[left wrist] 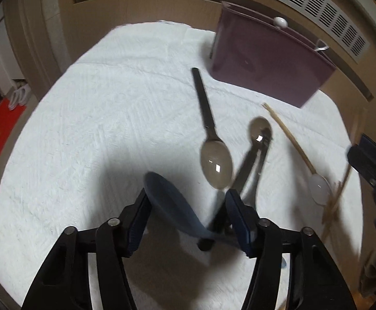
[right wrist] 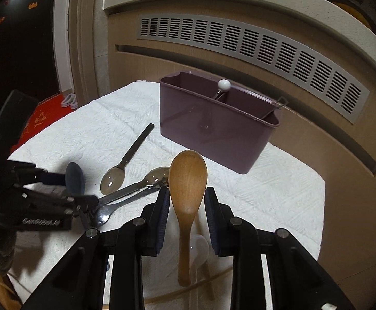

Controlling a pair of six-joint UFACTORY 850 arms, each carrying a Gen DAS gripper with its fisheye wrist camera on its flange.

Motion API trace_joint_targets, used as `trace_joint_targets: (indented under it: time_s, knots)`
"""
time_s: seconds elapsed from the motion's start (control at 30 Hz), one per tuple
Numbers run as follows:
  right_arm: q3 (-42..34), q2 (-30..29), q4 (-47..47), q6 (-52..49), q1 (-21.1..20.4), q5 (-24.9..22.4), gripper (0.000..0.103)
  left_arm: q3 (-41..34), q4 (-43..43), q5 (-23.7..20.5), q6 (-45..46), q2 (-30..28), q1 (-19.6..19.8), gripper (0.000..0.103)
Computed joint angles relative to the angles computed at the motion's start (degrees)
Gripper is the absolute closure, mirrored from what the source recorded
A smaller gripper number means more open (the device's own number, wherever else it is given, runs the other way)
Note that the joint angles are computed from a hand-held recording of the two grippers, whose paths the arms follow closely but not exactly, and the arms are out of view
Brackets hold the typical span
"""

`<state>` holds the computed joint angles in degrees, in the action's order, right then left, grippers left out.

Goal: Organize utensils
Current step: 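Grasp the blue plastic spoon with the left gripper while the right holds the wooden spoon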

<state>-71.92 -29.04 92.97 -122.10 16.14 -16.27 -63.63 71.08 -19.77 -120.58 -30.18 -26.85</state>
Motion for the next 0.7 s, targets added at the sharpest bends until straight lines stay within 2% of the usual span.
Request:
trace_joint_targets:
  time_s: [0.1,0.13,0.17,0.2,0.3,0.43,0.5,0.57,0.7]
  knots:
    - [1.17,0.67,4.07,-4.45,-0.28,-0.15,0.078,-0.07,0.67,-1.41,-0.62,-0.3,-0.05,0.055]
    - [1.34,0.73,3.94,-4.27,-0.35,-0.36,0.078,-0.2,0.95,-2.27,-0.4,-0.47,-0.3,0.062]
    - [1.45,0.75,3.97,-4.23,-0.4,-0.42,0.078,-0.34,1.6,-3.34,-0.29,-0.67,-0.65,0.073]
    - [1.5,0.7,4.02,-4.17,-0.38,-0.28,0.078,-0.34,2.81,-4.3,-0.39,-0.79,-1.01,0.078]
    - [1.33,0.49,2.34,-1.5,-0.41,0.07,0.08,1.4,12.45,-4.48,-7.52,0.09,-1.59,0.08]
    - [1.1,0.16,-2.42,3.53,-0.69,-0.33,0.085,3.64,22.76,-7.15,-14.67,1.81,-2.9,0.082]
    - [0.45,-0.45,-8.63,8.79,-1.31,-3.22,0.085,5.0,26.7,-7.74,-17.17,3.04,-3.2,0.084]
    - [-0.57,-1.39,-13.24,12.5,-1.84,-6.43,0.084,5.8,29.25,-7.64,-18.63,3.88,-3.16,0.087]
    - [-2.56,-3.47,-16.23,15.32,-0.66,-5.09,0.074,7.83,32.43,-8.32,-20.26,5.76,-3.14,0.088]
